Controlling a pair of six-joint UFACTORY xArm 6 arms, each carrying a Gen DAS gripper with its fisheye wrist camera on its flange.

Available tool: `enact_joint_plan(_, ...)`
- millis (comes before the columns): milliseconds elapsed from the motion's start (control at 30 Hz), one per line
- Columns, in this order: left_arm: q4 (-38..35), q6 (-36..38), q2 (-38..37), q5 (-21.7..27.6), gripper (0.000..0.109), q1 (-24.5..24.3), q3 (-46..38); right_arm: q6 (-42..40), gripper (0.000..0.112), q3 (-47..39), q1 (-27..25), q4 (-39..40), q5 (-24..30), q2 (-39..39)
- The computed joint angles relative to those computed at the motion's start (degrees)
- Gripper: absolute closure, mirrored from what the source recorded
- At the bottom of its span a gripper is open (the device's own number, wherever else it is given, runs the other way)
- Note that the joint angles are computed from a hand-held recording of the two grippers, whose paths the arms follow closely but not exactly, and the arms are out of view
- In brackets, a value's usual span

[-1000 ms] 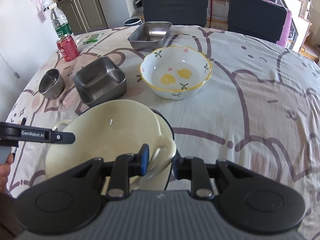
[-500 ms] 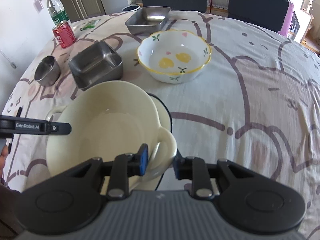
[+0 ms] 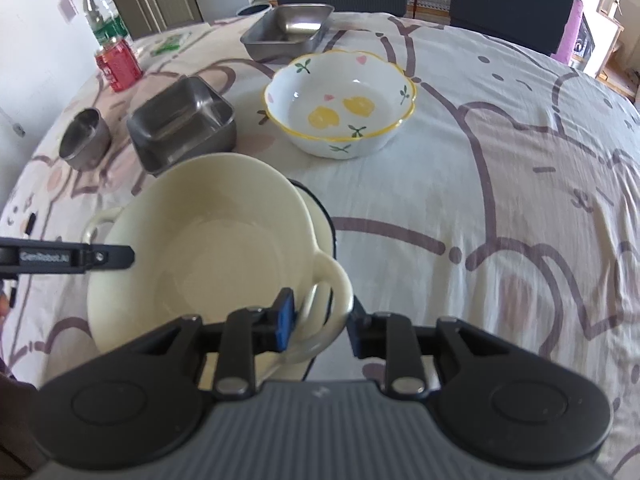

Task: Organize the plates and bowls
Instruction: 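Lower the cream bowl with both grippers over the white plate, then open both grippers to release the cream bowl onto the plate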

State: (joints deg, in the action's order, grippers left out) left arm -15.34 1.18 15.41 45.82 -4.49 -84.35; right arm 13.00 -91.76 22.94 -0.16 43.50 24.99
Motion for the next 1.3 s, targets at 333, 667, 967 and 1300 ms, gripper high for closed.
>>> enact_joint_plan(333, 1.25, 0.48, -0.15, -0.23, 0.076, -0.47, 0.05, 0.91, 0.074, -0.78, 0.30, -3.15, 1.24, 0.80)
enact_joint_plan(667, 2.20, 1.04, -0.42, -0.15, 0.073, -0.47, 0.27, 0.65, 0.075, -0.88, -0.07, -1.41, 1.01, 0.99)
enact_joint_plan(967, 3.41, 0.43, -0.93, -0.33, 0.073, -0.29, 0.78, -0.75, 0.075, -0.86, -0.28, 0.71, 0.29, 1.25)
enact_joint_plan(1300, 9.38, -3.66, -1.41, -0.67, 0.028, -0.30, 1.40, -1.22, 0.066, 0.50, -0.44, 0.64, -1.57, 0.74)
